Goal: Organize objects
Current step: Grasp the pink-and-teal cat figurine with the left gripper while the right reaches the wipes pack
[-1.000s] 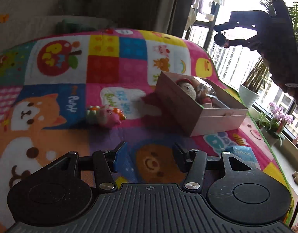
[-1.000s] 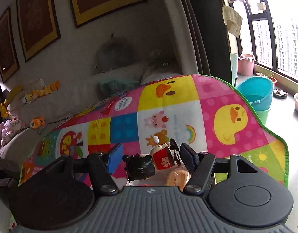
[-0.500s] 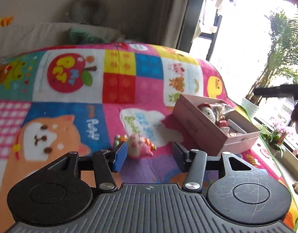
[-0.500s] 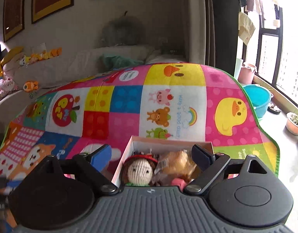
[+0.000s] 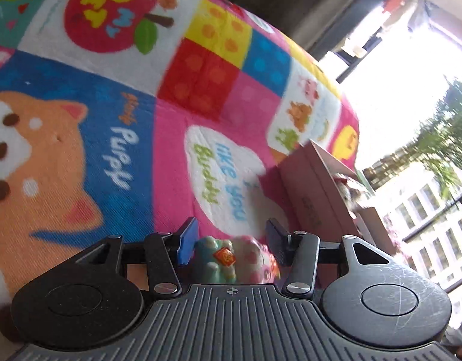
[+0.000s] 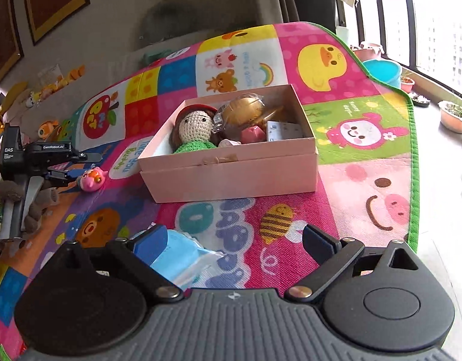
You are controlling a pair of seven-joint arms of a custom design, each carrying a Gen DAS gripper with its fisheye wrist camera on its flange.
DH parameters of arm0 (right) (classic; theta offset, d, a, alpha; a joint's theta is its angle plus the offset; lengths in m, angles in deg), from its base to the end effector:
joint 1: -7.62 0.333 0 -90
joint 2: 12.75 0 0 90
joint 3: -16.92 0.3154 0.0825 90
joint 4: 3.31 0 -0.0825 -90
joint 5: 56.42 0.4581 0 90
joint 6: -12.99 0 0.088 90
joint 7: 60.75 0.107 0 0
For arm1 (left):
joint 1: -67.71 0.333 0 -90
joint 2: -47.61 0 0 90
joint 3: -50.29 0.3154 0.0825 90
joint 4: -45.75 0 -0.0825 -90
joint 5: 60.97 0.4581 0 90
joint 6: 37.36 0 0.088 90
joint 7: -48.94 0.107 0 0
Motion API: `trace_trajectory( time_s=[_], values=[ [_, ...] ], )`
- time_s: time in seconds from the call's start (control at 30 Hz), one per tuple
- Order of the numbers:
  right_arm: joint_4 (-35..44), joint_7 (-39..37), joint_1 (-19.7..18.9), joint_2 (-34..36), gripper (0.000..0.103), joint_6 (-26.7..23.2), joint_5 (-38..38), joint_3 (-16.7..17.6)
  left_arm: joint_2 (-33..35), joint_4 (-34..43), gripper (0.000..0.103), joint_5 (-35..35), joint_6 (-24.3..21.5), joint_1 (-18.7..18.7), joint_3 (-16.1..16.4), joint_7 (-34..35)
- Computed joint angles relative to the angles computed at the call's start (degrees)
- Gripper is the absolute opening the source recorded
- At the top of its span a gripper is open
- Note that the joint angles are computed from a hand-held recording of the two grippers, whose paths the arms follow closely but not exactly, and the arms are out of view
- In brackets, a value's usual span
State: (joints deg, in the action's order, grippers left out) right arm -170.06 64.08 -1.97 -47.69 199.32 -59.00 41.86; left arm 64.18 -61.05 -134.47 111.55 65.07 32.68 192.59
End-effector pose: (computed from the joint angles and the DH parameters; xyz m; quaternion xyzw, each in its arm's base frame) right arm 0.4129 0.0996 0.3827 -0.5505 0.7048 -0.2698 0.3569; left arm 0.6804 -0.2182 0.3655 0.5427 -0.6897 0.4747 0.0669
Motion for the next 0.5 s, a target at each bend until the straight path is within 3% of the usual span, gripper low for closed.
trace_trajectory(
  time_s=[0.07,0.13,0.27,0.37,0.43,0.5],
  values=[
    [-0.33,0.16,-1.24,-0.01,0.097,0.80,0.09,1.17,-3.60,-4.28,0.054,-0.35,-4.93,0.68,-0.35,3.92],
    [-0.21,-0.11,-0.59,1.21,0.097,1.65,0.49,0.13,-7.51,-8.71,0.054,0.88,-5.98,-0.71,0.11,7.85],
    [0.50,-1.59,0.34,4.28,0.097,3.38,1.95,-0.57,-13.24,-15.13,0.054,1.19,2.90,-5.93,0.73,15.39],
    [0.64,-2.03,-1.98,5.15,0.101,4.92,4.54,2.96,-14.28,-16.52,0.054,3.55,11.59,-9.57,1.02,17.89],
    [0.37,-2.57,-2.35,5.23,0.101,5.64,6.28,3.87,-13.24,-16.30,0.054,8.11,18.16,-11.44,1.06,16.11],
    [0.03,-3.16,-1.35,5.52,0.103,6.14,7.73,3.03,-12.01,-15.23,0.054,12.03,19.07,-11.83,1.40,10.96]
  ],
)
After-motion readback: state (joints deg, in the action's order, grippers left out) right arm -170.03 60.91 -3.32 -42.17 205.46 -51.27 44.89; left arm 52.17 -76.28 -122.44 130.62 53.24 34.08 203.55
